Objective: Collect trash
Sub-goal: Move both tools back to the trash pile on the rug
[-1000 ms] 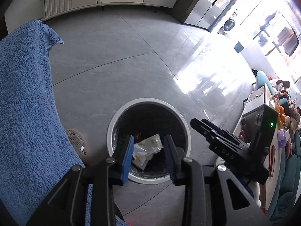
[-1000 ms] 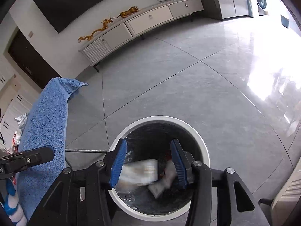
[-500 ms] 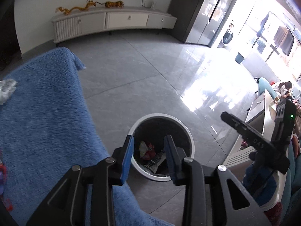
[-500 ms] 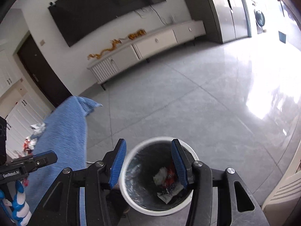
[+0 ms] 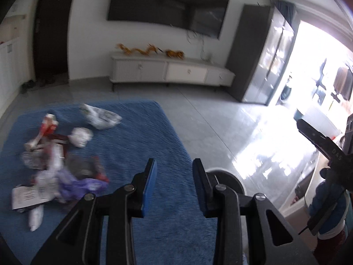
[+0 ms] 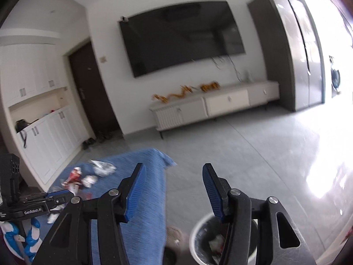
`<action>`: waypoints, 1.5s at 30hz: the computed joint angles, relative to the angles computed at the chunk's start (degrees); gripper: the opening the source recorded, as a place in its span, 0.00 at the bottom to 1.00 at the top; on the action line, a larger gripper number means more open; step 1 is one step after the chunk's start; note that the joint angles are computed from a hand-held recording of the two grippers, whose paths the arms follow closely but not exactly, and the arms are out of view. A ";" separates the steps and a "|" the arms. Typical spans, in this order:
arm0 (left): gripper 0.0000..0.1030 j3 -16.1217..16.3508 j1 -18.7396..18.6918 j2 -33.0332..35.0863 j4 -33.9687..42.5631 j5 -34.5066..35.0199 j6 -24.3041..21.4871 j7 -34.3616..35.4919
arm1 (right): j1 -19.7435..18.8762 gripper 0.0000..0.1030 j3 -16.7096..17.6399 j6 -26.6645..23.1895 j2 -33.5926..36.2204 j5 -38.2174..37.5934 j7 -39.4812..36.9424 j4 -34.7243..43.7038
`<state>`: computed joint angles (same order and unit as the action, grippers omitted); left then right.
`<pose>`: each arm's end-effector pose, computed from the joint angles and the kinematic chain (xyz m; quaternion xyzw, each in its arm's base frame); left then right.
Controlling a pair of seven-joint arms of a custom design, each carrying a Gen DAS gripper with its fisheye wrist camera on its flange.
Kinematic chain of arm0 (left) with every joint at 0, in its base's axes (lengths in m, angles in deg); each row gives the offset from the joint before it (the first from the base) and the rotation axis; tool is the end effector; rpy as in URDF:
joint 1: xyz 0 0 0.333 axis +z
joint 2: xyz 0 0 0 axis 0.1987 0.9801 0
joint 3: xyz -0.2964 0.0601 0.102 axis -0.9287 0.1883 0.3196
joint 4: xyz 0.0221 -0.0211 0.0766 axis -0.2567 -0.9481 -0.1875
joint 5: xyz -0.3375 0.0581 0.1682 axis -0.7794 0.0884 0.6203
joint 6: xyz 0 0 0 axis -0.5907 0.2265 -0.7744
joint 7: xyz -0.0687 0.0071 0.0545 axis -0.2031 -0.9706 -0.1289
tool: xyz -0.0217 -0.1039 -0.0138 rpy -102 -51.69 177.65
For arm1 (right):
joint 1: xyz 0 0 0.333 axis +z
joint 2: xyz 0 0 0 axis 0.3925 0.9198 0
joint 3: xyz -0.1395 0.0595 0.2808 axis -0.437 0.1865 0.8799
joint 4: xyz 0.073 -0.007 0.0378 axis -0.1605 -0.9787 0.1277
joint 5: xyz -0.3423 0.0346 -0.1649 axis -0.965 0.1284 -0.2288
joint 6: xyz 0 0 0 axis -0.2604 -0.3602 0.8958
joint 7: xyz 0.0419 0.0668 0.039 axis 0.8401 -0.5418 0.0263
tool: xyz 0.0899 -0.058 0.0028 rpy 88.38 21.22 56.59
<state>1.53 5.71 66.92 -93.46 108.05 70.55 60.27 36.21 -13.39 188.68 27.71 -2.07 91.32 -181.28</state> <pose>0.5472 -0.1752 0.6096 -0.6840 0.5781 -0.3657 0.2532 0.5820 0.1171 0.6303 -0.6696 0.5067 -0.1873 0.5097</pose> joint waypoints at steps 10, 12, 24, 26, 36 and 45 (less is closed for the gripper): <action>0.32 -1.74 14.42 -27.07 -21.25 15.27 3.57 -18.21 | 6.03 0.61 2.15 3.37 -5.11 -3.66 -1.27 -0.80; 0.32 -1.68 16.15 -32.12 -25.01 15.14 3.05 -18.86 | 7.24 0.61 2.36 3.56 -5.62 -4.65 -1.45 -1.08; 0.33 -1.41 15.33 -53.37 -36.83 8.26 -7.94 -17.49 | 13.34 0.63 0.15 -0.87 -12.33 5.83 -15.48 -6.45; 0.33 -1.83 14.93 -54.77 -37.48 7.92 -9.12 -17.43 | 13.83 0.64 0.09 -1.02 -13.39 6.54 -16.73 -7.40; 0.34 -2.39 14.12 -52.24 -38.02 7.67 -9.68 -18.62 | 13.98 0.64 -0.14 -1.91 -12.05 8.02 -17.00 -6.98; 0.34 -1.37 14.91 -41.77 -36.26 8.31 -5.80 -16.61 | 12.51 0.64 2.02 -2.08 -7.41 1.43 -9.42 -5.22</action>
